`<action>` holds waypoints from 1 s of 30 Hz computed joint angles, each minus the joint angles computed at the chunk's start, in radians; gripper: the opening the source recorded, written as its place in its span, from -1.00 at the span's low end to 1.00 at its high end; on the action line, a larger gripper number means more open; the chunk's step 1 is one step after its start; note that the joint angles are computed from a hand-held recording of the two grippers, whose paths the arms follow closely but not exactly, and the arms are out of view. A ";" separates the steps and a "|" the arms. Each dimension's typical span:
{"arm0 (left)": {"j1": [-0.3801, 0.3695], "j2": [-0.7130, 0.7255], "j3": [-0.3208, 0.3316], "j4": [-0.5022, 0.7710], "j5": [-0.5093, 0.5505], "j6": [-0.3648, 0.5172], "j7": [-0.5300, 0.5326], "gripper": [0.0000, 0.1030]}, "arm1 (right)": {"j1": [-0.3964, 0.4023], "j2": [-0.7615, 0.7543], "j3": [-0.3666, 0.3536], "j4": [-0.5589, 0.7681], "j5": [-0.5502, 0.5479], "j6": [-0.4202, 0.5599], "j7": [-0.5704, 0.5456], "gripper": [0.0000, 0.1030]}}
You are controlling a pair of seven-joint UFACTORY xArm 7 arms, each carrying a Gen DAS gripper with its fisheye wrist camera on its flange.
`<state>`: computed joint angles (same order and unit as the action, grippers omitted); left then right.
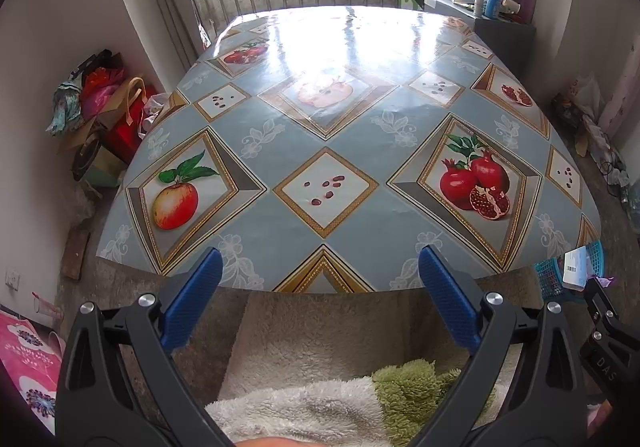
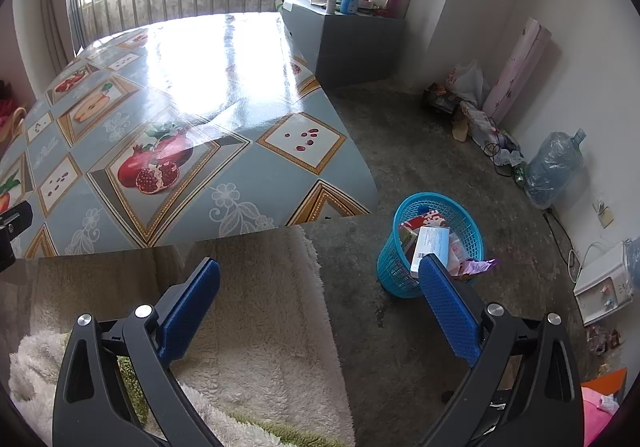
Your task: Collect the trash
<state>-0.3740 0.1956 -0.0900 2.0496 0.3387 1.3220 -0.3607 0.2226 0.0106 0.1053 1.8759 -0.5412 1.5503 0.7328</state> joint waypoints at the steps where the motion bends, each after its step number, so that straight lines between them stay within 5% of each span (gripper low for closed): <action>1: 0.000 0.000 0.000 0.000 0.000 -0.001 0.000 0.83 | 0.000 0.000 0.000 0.001 -0.001 0.001 0.001 0.88; 30: -0.001 -0.004 -0.002 -0.002 0.000 0.005 -0.003 0.83 | 0.002 0.005 -0.004 0.019 -0.006 0.002 0.002 0.88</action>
<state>-0.3753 0.1919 -0.0919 2.0479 0.3386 1.3266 -0.3633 0.2248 0.0153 0.1012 1.8953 -0.5474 1.5523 0.7348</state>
